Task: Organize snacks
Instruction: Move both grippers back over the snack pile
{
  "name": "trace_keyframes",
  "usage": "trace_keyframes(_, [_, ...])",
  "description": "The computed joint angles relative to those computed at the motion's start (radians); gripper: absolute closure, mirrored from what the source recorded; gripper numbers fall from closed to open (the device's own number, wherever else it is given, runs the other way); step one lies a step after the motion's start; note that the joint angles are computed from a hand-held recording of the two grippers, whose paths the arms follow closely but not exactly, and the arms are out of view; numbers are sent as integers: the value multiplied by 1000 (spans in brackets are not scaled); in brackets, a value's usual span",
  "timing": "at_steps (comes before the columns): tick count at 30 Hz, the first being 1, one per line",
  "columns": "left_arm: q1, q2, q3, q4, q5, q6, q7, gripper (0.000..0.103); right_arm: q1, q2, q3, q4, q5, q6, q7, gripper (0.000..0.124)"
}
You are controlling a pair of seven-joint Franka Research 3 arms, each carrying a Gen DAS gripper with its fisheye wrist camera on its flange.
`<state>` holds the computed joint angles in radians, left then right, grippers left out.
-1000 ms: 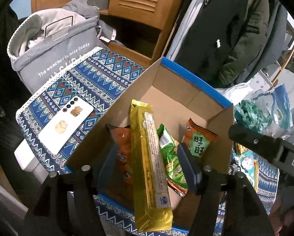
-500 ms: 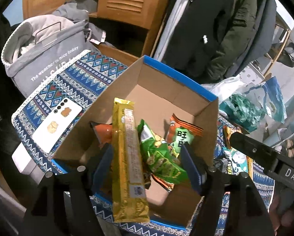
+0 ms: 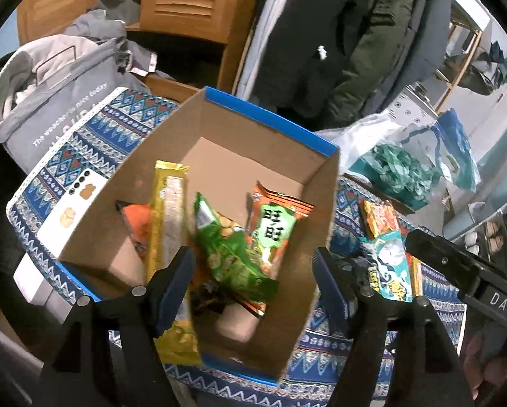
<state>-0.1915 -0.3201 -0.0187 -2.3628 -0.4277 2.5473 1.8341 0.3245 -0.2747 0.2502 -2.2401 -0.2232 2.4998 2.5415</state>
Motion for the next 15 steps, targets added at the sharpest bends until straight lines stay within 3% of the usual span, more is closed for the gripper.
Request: trace_keyframes(15, [-73,-27,-45,0,-16,-61,-28,26,-70,-263,9,-246,73,-24,18,51])
